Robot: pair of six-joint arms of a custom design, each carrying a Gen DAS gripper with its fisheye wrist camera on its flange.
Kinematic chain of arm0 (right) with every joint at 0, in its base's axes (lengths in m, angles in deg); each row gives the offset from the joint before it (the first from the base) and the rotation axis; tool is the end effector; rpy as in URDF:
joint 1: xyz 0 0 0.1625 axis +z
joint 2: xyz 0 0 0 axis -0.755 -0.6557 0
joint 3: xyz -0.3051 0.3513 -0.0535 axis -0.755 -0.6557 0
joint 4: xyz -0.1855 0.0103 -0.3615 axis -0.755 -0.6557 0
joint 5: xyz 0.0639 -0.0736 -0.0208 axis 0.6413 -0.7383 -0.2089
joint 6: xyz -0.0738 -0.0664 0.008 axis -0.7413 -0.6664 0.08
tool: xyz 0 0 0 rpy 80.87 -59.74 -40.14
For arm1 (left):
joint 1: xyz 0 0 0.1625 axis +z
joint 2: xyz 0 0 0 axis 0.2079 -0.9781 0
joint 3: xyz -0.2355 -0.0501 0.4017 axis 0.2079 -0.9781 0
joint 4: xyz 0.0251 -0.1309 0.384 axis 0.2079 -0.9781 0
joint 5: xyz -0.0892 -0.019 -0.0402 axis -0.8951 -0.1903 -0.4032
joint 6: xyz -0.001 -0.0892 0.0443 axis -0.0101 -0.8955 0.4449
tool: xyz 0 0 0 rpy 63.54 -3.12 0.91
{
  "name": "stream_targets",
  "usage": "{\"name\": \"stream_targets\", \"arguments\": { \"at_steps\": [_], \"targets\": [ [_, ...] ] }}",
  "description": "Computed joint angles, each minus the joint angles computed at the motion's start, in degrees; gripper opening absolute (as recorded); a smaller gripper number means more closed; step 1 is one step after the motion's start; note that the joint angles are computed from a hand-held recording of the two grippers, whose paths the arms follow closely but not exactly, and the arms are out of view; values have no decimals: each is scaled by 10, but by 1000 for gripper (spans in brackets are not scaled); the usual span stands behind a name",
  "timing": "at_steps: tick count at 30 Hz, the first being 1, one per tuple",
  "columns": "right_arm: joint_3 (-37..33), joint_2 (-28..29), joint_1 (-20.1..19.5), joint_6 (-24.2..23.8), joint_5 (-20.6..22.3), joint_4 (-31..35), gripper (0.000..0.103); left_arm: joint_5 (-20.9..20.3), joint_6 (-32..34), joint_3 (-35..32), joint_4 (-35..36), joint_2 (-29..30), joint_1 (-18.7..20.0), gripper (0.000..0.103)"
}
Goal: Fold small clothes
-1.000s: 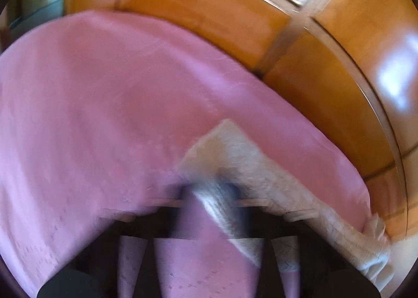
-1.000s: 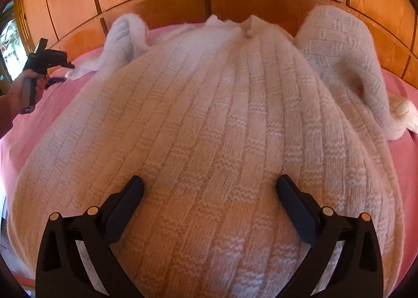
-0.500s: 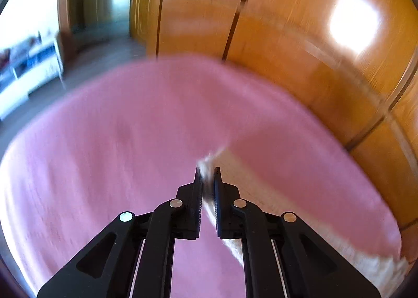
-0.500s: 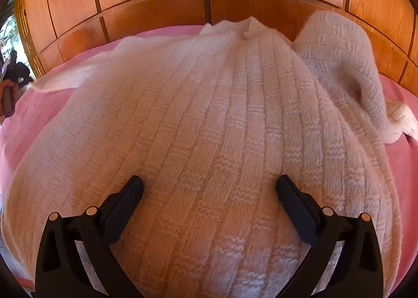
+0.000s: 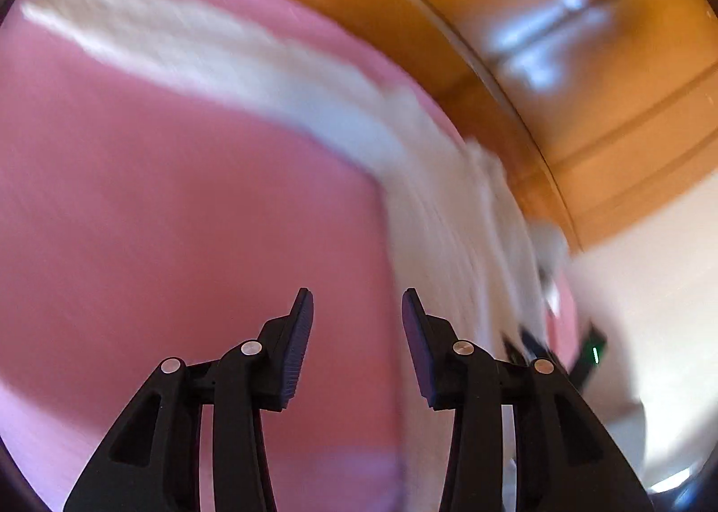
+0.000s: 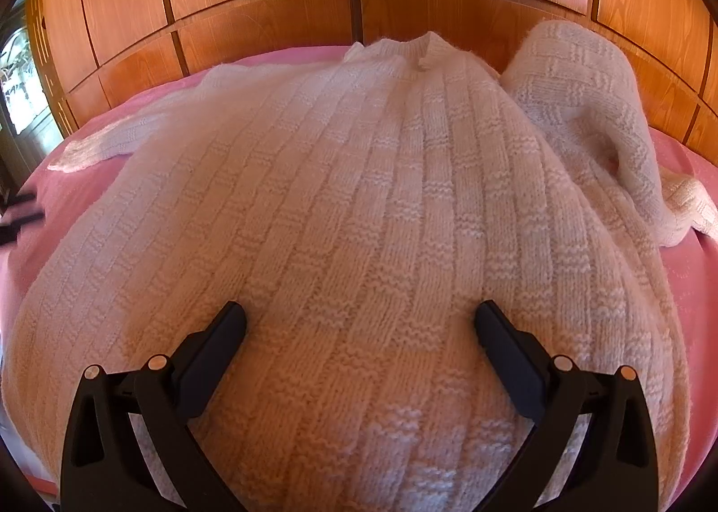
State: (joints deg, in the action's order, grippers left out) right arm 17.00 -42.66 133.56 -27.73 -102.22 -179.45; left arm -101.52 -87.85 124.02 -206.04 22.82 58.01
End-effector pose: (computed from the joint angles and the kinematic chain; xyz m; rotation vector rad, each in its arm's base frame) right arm 0.0287 -0.7950 0.1529 0.7510 -2.4272 0.6074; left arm -0.0932 -0.7342 0.0968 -0.1719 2.8997 -1.0251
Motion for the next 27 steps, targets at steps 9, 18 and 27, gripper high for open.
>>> {"name": "stream_targets", "arguments": {
  "at_steps": [9, 18, 27],
  "targets": [
    [8, -10, -7, 4, 18, 5, 101, -103, -27, -19, -23, 64, -18, 10],
    [17, -22, -11, 2, 30, 18, 101, 168, -82, 18, 92, 23, -81, 11],
    [66, -90, -24, 0, 6, -59, 95, 124, -93, -41, 59, 41, -63, 51]
  ]
}}
